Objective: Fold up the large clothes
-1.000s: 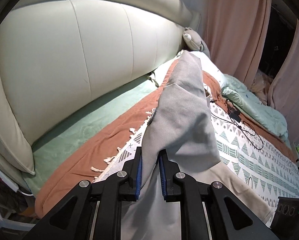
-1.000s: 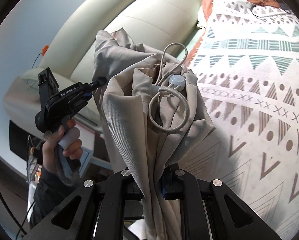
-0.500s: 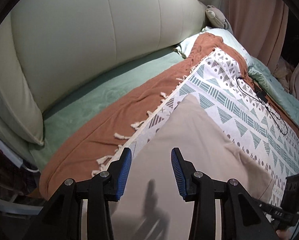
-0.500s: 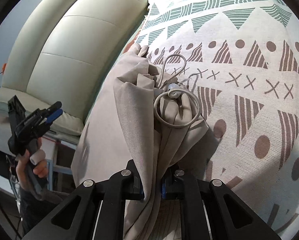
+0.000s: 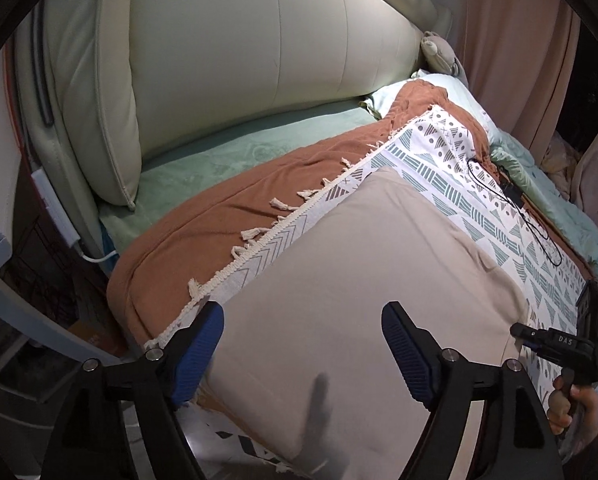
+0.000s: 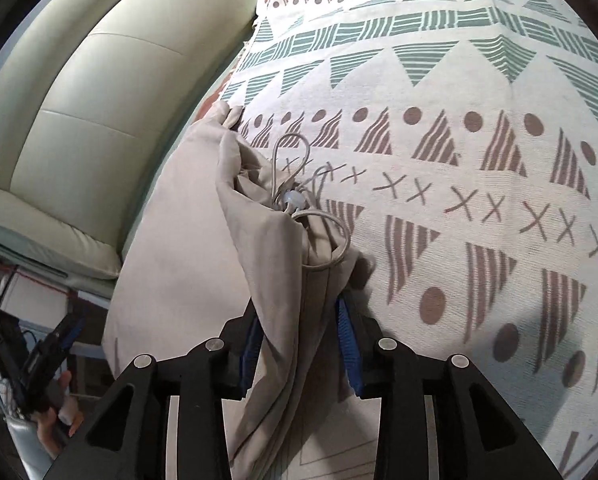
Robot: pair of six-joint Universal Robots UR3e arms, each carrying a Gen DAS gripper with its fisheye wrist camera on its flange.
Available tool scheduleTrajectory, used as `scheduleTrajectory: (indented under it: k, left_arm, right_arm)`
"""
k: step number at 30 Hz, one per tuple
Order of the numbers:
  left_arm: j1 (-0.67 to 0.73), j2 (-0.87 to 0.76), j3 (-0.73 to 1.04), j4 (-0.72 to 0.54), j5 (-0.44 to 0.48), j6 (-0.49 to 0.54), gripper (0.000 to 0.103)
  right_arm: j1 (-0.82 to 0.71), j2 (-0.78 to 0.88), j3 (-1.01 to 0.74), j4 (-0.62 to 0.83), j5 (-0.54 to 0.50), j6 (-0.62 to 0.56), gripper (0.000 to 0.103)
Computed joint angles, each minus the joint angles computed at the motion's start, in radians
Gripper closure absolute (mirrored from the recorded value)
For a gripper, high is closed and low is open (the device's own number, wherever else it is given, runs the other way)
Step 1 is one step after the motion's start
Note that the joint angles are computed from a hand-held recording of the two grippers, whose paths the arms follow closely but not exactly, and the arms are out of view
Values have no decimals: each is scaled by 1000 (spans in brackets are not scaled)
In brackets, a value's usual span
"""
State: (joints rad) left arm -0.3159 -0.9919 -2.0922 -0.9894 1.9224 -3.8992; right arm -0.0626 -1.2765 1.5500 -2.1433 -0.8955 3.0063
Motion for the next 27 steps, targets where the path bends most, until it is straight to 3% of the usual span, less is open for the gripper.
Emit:
scheduleTrajectory:
  k: [3, 9, 11, 13, 17, 20, 22, 24, 26, 27]
  left_arm:
    - [-109, -40, 41, -25, 67, -72, 20]
    - [-320, -114, 136, -98, 197, -239, 20]
    - [-394, -149, 179, -128, 244, -297, 15]
    - [-470, -190, 229, -164, 290, -353, 2]
    - [-616, -291, 361, -272, 392, -489, 2]
    - [-705, -371, 459, -327, 446, -557, 0]
    - [-742, -407, 494, -303, 446, -544, 0]
    - [-785, -460, 565, -346, 464, -576, 0]
    - [-835, -514, 639, -394, 498, -615, 0]
    - [-860, -542, 680, -426, 515, -640, 0]
  right_arm:
    - [-14, -72, 47, -61, -63, -9, 69]
    - [-97, -224, 63, 65, -17, -112, 69]
    - [-124, -281, 71, 114, -4, -147, 69]
    - [-154, -337, 84, 163, 11, -189, 65]
    - [-228, -487, 115, 295, 18, -316, 64]
    - [-295, -584, 130, 421, 29, -396, 41]
    - [-356, -657, 150, 499, 57, -470, 33]
    - [-456, -728, 115, 702, 94, -593, 15]
    - [-564, -777, 54, 933, 130, -748, 5]
    - [-627, -810, 22, 1046, 140, -834, 5]
